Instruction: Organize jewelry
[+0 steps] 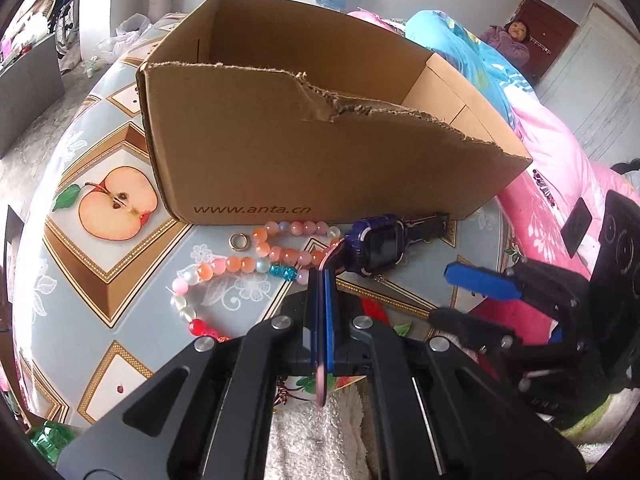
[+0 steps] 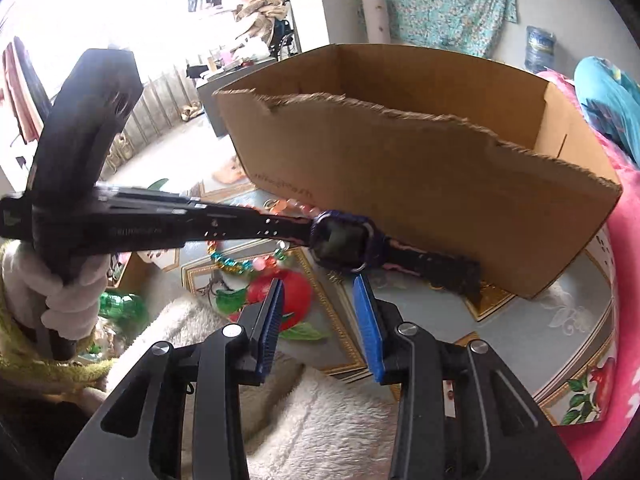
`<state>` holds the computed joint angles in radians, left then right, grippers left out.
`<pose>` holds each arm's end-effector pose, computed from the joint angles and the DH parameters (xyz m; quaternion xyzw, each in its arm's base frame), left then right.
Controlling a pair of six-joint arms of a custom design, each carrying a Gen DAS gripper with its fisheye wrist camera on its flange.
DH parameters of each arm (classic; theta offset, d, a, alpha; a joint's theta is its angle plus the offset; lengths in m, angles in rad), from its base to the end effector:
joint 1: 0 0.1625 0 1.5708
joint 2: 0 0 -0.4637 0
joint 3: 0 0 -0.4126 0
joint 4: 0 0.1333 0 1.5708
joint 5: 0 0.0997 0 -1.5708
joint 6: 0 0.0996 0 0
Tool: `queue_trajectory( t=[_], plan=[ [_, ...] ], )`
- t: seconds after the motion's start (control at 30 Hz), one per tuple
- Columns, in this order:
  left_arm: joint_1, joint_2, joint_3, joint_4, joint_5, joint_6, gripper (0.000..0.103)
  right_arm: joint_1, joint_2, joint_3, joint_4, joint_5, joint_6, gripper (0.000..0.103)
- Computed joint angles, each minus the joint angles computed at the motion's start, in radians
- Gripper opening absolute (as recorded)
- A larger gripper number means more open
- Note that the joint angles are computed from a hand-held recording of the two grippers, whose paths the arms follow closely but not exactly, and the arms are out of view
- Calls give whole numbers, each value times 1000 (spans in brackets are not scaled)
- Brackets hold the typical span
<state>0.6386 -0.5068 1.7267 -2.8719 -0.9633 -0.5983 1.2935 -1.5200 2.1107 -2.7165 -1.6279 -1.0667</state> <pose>-0.4112 -0.5421 -0.0733 0.1465 0.9422 -0.2350 0.1887 -0.0151 -0.5191 0.3638 0.3625 -0.8904 0.1972 0.1920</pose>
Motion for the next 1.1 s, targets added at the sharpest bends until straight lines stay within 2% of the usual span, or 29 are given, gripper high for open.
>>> queue_trajectory(
  t=[0.07, 0.27, 0.63, 0.73, 0.83, 0.93, 1.1],
  plan=[
    [0, -1, -3, 8, -2, -1, 2, -2, 15, 24, -45, -12, 7, 34],
    [0, 2, -16, 22, -5, -2, 2, -9, 67, 17, -142, -11, 169, 30],
    [-1, -16, 9, -26, -50, -6, 2, 23, 130, 73, -335, -73, 289, 16],
    [-3, -19, 14, -40, -63, -4, 2, 26, 144, 62, -345, -77, 355, 14],
    [-6, -20, 17, -48, -73, -5, 2, 18, 143, 63, -347, -72, 386, 14],
    [-7, -21, 19, -59, -89, -8, 2, 19, 148, 59, -337, -72, 417, 6],
    [-8, -26, 26, -75, -101, -8, 2, -2, 134, 47, -299, -48, 427, 3]
  ],
)
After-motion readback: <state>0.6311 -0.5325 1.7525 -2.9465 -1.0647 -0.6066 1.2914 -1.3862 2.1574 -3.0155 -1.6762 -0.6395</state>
